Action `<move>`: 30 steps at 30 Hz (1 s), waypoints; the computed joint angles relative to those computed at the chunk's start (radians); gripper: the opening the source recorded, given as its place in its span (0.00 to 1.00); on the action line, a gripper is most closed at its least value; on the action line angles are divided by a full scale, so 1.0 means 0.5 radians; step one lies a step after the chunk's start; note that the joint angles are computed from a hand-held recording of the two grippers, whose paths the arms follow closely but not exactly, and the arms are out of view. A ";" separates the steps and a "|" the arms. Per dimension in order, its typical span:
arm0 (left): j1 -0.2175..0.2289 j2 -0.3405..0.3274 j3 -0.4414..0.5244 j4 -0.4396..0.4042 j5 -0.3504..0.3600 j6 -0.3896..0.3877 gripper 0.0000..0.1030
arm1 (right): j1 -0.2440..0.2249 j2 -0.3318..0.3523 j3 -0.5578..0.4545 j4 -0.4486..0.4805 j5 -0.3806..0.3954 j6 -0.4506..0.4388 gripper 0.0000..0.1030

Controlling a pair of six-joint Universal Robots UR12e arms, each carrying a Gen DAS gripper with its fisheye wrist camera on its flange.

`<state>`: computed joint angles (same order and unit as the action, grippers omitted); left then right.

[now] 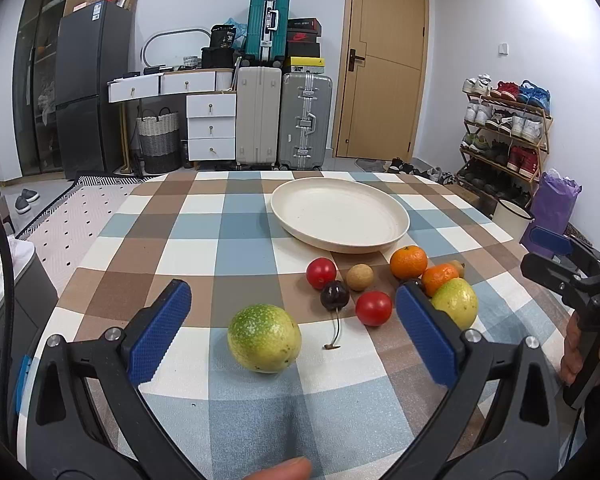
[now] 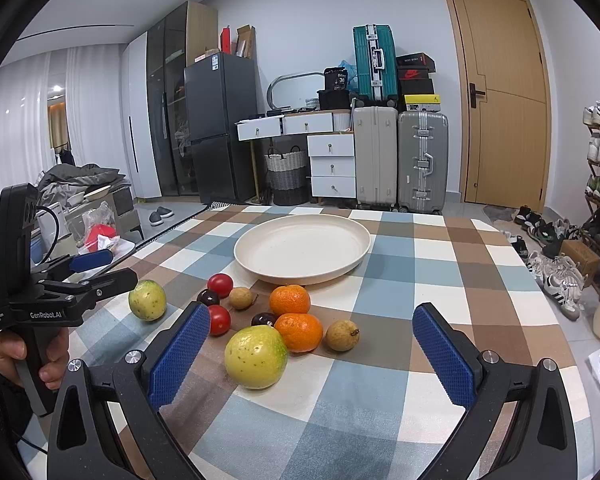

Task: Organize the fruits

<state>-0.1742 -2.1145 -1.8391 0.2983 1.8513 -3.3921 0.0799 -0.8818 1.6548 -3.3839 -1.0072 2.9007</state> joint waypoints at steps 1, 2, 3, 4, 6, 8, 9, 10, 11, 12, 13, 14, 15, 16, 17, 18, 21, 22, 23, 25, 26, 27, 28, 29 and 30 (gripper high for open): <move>0.000 0.000 0.000 0.000 0.000 0.000 0.99 | 0.000 0.000 0.000 0.001 -0.001 -0.001 1.00; 0.000 0.000 0.000 0.003 0.001 0.000 0.99 | 0.001 0.000 0.001 0.001 -0.003 -0.001 1.00; 0.000 0.000 0.000 0.003 0.001 0.000 0.99 | 0.000 0.000 0.001 -0.001 -0.002 0.000 1.00; 0.000 -0.001 0.000 0.002 0.000 0.002 0.99 | 0.000 0.000 0.001 -0.002 0.000 0.000 1.00; 0.001 0.000 0.000 0.001 -0.002 0.002 0.99 | 0.000 0.000 0.000 0.000 -0.002 0.000 1.00; 0.001 0.001 -0.001 0.000 -0.002 0.002 0.99 | 0.000 0.000 0.000 0.001 -0.005 0.000 1.00; 0.000 0.000 0.000 0.001 -0.001 0.001 0.99 | 0.001 -0.001 0.000 0.003 -0.005 -0.003 1.00; 0.000 0.000 0.001 -0.001 -0.001 0.002 0.99 | 0.001 -0.001 0.001 0.004 -0.003 -0.006 1.00; 0.000 0.001 0.001 -0.002 -0.001 0.003 0.99 | 0.000 0.000 0.001 0.002 -0.001 -0.005 1.00; 0.000 0.000 0.001 0.000 0.000 0.001 0.99 | 0.000 0.000 0.003 0.000 0.002 -0.008 1.00; 0.000 0.000 0.001 -0.002 -0.001 0.001 0.99 | 0.001 0.001 0.001 0.005 0.001 -0.011 1.00; 0.000 0.001 0.001 -0.002 -0.001 0.001 0.99 | 0.002 0.001 0.002 0.003 -0.001 -0.015 1.00; 0.000 0.000 0.001 -0.001 0.002 -0.001 0.99 | 0.003 0.002 0.002 0.002 -0.002 -0.017 1.00; 0.000 0.000 0.001 0.000 0.002 -0.003 0.99 | 0.004 0.004 0.003 -0.001 -0.004 -0.020 1.00; 0.000 0.000 0.001 -0.002 0.001 -0.001 0.99 | 0.003 0.003 0.001 0.002 -0.003 -0.019 1.00; 0.001 0.000 0.000 -0.002 0.000 -0.002 0.99 | 0.003 0.004 0.002 -0.001 -0.007 -0.016 1.00; 0.001 0.000 0.000 0.000 0.001 0.001 0.99 | 0.003 0.003 0.004 -0.007 -0.013 -0.007 1.00; 0.001 0.000 0.000 0.001 0.000 0.003 0.99 | 0.001 0.004 0.004 -0.006 -0.010 -0.003 1.00; 0.001 0.000 0.000 0.001 0.000 0.003 0.99 | 0.001 0.004 0.004 -0.007 -0.014 0.003 1.00; 0.002 0.000 -0.001 0.002 0.005 0.005 0.99 | -0.001 0.002 0.002 0.002 -0.021 0.010 1.00; 0.002 -0.001 -0.001 0.005 0.008 0.007 0.99 | -0.002 0.002 -0.001 0.007 -0.025 0.015 1.00; 0.004 -0.002 -0.002 0.010 0.008 0.010 0.99 | -0.003 -0.001 -0.001 0.010 -0.032 0.021 1.00; 0.002 -0.002 -0.001 0.005 0.014 0.008 0.99 | -0.003 -0.001 -0.003 0.010 -0.039 0.029 1.00; 0.003 -0.002 -0.001 0.007 0.017 0.008 0.99 | -0.005 -0.001 -0.005 0.013 -0.041 0.035 1.00; 0.005 -0.002 -0.003 0.011 0.016 0.008 0.99 | -0.004 0.000 -0.009 0.022 -0.044 0.037 1.00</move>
